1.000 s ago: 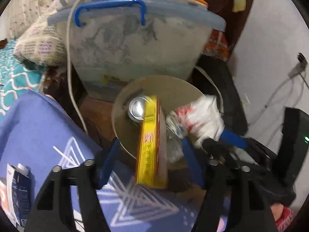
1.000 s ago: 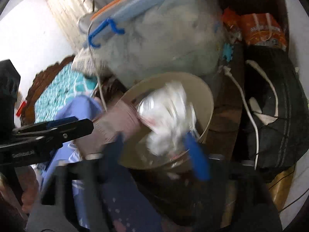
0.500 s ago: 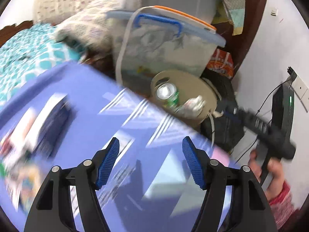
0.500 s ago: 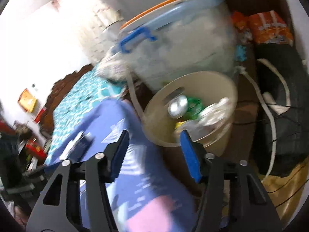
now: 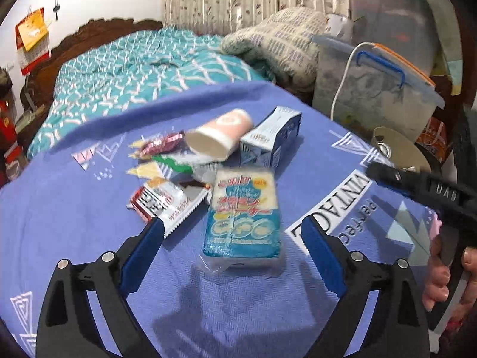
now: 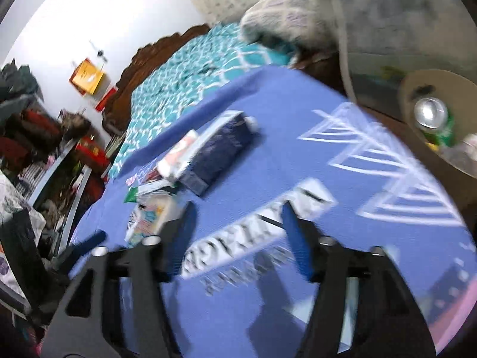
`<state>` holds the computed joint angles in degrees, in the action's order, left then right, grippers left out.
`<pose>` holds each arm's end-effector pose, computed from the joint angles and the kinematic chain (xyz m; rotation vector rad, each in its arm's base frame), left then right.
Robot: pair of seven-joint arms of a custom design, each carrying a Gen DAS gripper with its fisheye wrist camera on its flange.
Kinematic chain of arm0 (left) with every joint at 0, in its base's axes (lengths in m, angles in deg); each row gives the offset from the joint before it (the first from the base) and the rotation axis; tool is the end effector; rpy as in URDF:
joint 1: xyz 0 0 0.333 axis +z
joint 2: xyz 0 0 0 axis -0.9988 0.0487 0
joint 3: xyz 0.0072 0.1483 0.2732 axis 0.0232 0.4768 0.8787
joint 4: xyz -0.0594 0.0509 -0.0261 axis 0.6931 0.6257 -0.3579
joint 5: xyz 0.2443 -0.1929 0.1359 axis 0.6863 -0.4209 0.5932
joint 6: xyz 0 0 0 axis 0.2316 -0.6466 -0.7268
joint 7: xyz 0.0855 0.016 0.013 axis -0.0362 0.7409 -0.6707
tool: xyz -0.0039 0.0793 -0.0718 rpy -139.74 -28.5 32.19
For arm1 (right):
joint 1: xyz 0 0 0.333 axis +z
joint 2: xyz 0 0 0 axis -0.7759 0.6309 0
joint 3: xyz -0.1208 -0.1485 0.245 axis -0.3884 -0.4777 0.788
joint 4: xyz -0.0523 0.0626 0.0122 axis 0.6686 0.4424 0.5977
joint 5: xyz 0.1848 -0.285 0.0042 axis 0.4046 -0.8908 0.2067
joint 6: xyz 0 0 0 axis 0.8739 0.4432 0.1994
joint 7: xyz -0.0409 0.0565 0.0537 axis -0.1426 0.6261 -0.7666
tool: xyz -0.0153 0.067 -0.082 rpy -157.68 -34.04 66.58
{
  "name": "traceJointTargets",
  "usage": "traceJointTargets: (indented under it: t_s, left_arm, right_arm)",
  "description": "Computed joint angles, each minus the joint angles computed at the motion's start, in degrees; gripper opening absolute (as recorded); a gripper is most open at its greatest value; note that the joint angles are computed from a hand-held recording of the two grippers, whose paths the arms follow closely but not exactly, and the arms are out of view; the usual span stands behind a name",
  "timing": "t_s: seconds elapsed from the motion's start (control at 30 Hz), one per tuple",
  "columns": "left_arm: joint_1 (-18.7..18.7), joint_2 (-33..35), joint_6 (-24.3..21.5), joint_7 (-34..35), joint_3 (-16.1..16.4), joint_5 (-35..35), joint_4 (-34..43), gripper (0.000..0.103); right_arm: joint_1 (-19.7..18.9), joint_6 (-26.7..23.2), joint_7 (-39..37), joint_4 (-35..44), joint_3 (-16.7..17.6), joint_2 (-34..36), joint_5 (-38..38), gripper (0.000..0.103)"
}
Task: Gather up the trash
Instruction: 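Grasp the blue sponge pack with the left tool while the right tool grasps the milk carton, then carry the sponge pack and milk carton toward the wastebasket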
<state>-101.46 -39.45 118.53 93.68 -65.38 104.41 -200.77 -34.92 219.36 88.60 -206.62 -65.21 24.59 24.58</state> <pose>0.4062 -0.2700 0.5359 -1.4903 2.1224 -0.8314 0.4033 0.2131 0.5123 -1.3450 1.8150 -0.2242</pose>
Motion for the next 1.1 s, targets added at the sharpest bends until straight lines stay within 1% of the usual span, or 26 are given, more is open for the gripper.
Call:
traceJointTargets:
  t_s: [0.03,0.07,0.1,0.13,0.17,0.2,0.23,0.27,0.3,0.37,0.4,0.43,0.47,0.5,0.53,0.63,0.67,0.77,0.83,0.9,0.97,1.03,1.07,1.1]
  left_arm:
    - [-0.08,0.50,-0.12,0.00,0.01,-0.25,0.04,0.089]
    - [0.03,1.35,-0.35,-0.33,-0.16,0.06,0.55,0.089]
    - [0.33,2.15,-0.56,-1.02,-0.35,0.96,0.91,0.089]
    - [0.53,2.90,-0.80,-1.70,-0.46,1.88,1.28,0.088]
    - [0.52,3.53,-1.02,-2.45,-0.53,2.55,1.65,0.087]
    - [-0.02,3.89,-1.41,-1.69,0.03,1.12,1.67,0.080]
    - [-0.97,4.14,-1.29,0.84,0.97,-2.05,1.59,0.066]
    - [-2.16,4.23,-0.81,4.56,2.06,-6.51,1.21,0.059]
    - [-2.88,3.79,-0.30,7.36,2.74,-9.65,0.51,0.058]
    - [-2.85,2.60,-0.25,8.81,2.75,-10.64,-0.73,0.057]
    - [-3.14,1.77,-0.33,10.04,3.01,-12.03,-1.52,0.057]
    - [-3.57,0.94,-0.37,11.52,3.43,-13.88,-2.37,0.057]
    - [-4.11,-0.01,-0.44,13.02,3.86,-15.89,-3.33,0.057]
    - [-4.96,-1.43,-0.41,15.15,4.61,-18.46,-4.75,0.057]
    - [-5.48,-2.73,-0.54,16.54,4.96,-20.12,-5.91,0.057]
    - [-6.79,-7.15,-0.43,20.03,6.02,-23.80,-10.17,0.057]
    - [-7.15,-8.15,-0.75,20.95,6.48,-24.82,-10.89,0.057]
    - [-8.93,-11.63,-1.84,23.88,8.32,-29.01,-13.65,0.057]
    - [-9.22,-13.59,-2.69,24.79,8.82,-30.73,-14.95,0.057]
    - [-9.18,-15.15,-3.22,25.21,8.67,-31.50,-16.07,0.057]
    - [-9.47,-16.72,-3.72,25.48,8.51,-32.11,-17.17,0.057]
    - [-9.84,-18.24,-4.40,25.33,8.09,-32.48,-18.11,0.057]
    - [-9.94,-18.42,-4.52,25.39,8.03,-32.52,-18.20,0.058]
    - [-10.10,-18.82,-4.65,25.35,7.77,-32.48,-18.42,0.058]
  right_arm:
    - [0.59,-0.77,-0.78,2.46,-0.72,2.03,0.27,0.077]
    - [0.67,-1.36,-1.27,5.17,-1.13,4.40,0.21,0.078]
    - [-0.74,-2.67,0.12,8.99,-0.10,7.34,-1.93,0.078]
    - [-1.07,-4.36,0.68,12.67,-0.45,10.01,-3.60,0.079]
    - [-1.27,-6.49,2.86,16.62,-0.82,12.78,-6.94,0.079]
    - [-0.81,-9.58,5.11,21.41,-1.62,15.99,-10.17,0.079]
    - [-0.23,-11.68,5.21,24.40,-2.57,18.08,-10.43,0.079]
    - [0.30,-14.11,4.53,28.19,-3.18,20.75,-9.28,0.079]
    - [0.31,-16.01,2.66,31.19,-3.33,22.97,-6.70,0.079]
    - [0.50,-19.77,-0.09,35.81,-3.76,26.37,-2.90,0.080]
    - [1.23,-22.07,-0.42,37.87,-4.52,27.68,-2.66,0.079]
    - [1.96,-23.51,-1.04,38.78,-5.10,28.35,-2.38,0.072]
    - [2.46,-24.23,-1.88,39.44,-5.67,28.83,-2.27,0.071]
    - [3.05,-23.85,-2.53,38.44,-6.15,28.12,-2.56,0.070]
    - [3.27,-23.88,-4.12,37.84,-6.02,27.43,-2.19,0.067]
    - [3.48,-24.56,-10.34,35.18,-4.74,24.55,0.32,0.061]
    - [3.18,-23.91,-13.78,33.00,-3.83,22.94,2.54,0.060]
    - [3.92,-22.81,-22.13,25.22,-2.30,16.35,8.40,0.059]
    - [5.21,-22.54,-27.32,19.36,-2.05,11.04,12.99,0.058]
    - [7.56,-21.88,-31.59,12.78,-2.30,4.95,16.92,0.058]
    - [9.35,-20.41,-32.31,7.36,-2.36,0.02,17.98,0.058]
    - [10.42,-18.48,-30.73,1.56,-2.09,-5.29,18.15,0.059]
    - [10.26,-16.60,-28.53,-1.47,-1.33,-7.84,17.66,0.065]
    - [9.00,-15.14,-25.45,-3.95,-0.08,-10.19,16.13,0.071]
